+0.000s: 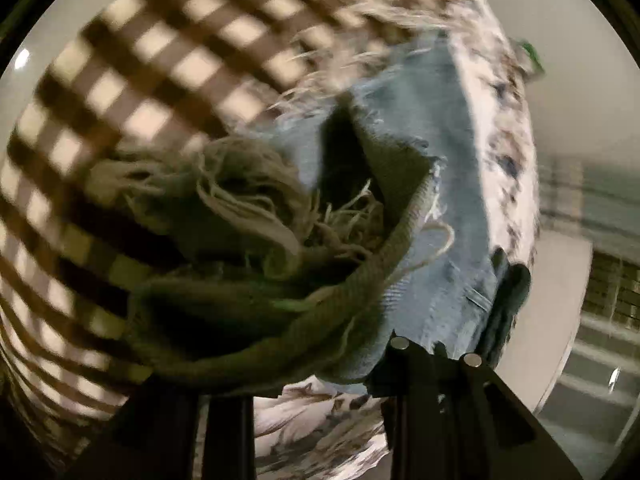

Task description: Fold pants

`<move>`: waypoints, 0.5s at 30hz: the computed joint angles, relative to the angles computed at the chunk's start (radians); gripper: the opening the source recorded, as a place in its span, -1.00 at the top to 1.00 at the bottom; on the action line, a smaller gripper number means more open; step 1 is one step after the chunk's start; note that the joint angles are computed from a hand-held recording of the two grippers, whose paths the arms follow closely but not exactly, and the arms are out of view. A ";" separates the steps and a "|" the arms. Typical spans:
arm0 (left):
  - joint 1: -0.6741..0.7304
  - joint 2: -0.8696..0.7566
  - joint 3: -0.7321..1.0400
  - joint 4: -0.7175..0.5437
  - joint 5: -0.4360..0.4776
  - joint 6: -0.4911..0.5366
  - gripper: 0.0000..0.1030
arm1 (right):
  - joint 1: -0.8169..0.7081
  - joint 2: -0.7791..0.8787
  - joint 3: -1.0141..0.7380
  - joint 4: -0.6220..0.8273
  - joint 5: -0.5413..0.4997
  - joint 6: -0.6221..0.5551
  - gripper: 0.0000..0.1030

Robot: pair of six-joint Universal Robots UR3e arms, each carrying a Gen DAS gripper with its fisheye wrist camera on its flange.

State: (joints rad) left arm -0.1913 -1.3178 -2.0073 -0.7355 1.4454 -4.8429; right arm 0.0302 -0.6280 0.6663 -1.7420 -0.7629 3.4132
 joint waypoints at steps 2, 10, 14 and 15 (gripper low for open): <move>0.013 0.035 -0.024 0.022 -0.013 0.065 0.54 | -0.007 -0.056 0.094 -0.067 0.018 0.030 0.17; 0.233 0.362 -0.341 0.048 -0.230 0.306 0.37 | -0.057 -0.427 0.649 -0.196 0.024 -0.003 0.16; 0.282 0.336 -0.577 0.392 -0.260 0.201 0.09 | -0.069 -0.440 0.775 -0.239 0.040 -0.014 -0.22; 0.282 0.332 -0.600 0.443 -0.254 0.179 0.04 | -0.075 -0.431 0.803 -0.272 0.064 -0.006 -0.25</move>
